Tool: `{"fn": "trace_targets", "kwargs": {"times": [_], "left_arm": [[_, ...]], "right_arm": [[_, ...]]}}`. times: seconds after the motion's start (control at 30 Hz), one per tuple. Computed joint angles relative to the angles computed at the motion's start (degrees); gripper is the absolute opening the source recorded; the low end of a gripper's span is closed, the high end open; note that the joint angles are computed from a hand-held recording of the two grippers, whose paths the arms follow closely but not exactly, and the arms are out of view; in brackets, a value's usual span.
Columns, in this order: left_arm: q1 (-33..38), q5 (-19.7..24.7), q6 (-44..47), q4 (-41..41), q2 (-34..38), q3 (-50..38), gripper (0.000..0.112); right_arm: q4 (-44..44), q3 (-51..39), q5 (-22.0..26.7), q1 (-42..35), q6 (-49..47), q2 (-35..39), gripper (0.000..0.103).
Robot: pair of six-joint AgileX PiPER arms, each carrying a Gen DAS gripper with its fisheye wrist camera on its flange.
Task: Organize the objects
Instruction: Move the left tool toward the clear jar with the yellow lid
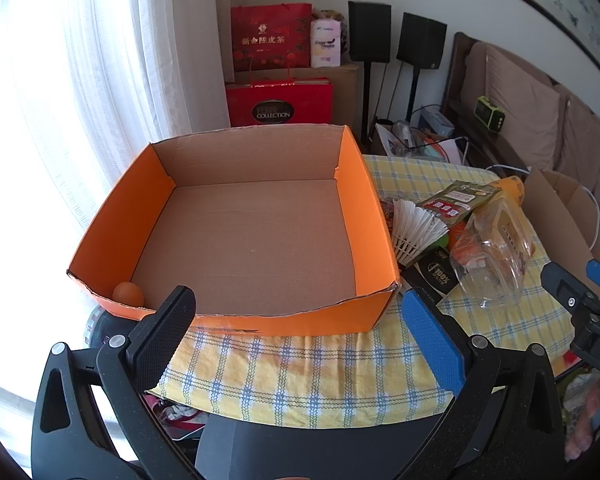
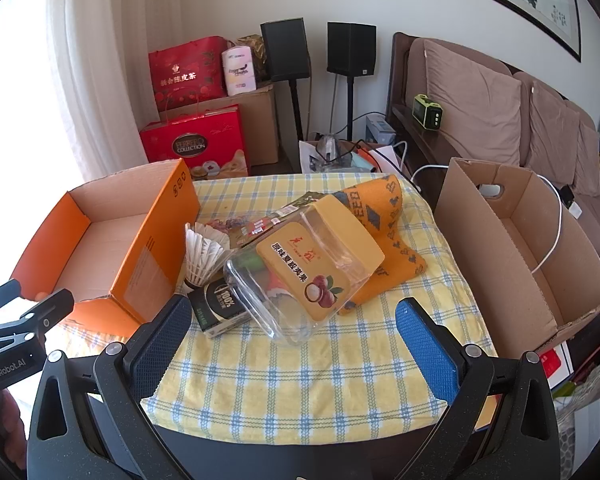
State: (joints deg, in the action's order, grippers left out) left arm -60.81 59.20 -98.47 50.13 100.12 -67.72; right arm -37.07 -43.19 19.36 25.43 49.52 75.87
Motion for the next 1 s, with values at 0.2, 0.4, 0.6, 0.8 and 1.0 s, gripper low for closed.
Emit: {"fn": "trace_targets", "kwargs": {"times": [0.2, 0.4, 0.6, 0.8, 1.0], "left_arm": [[0.0, -0.6, 0.6, 0.8, 0.6, -0.8, 0.103], [0.3, -2.4, 2.1, 1.7, 1.7, -2.1, 0.103], [1.5, -6.2, 7.8, 1.0, 4.1, -5.8, 0.103], [2.5, -9.8, 14.4, 0.0, 7.9, -11.9, 0.103], [2.9, -9.6, 27.1, -3.5, 15.2, -23.2, 0.103]], "right_arm": [[-1.1, -0.4, -0.3, -0.2, 1.0, 0.7, 0.103], [2.3, -0.2, -0.3, -2.1, -3.0, -0.4, 0.103], [2.6, 0.8, -0.8, -5.2, -4.0, -1.5, 0.103], [7.8, 2.3, -2.3, -11.4, -10.3, -3.0, 0.103], [14.7, 3.0, -2.7, -17.4, -18.6, -4.4, 0.103]]}}
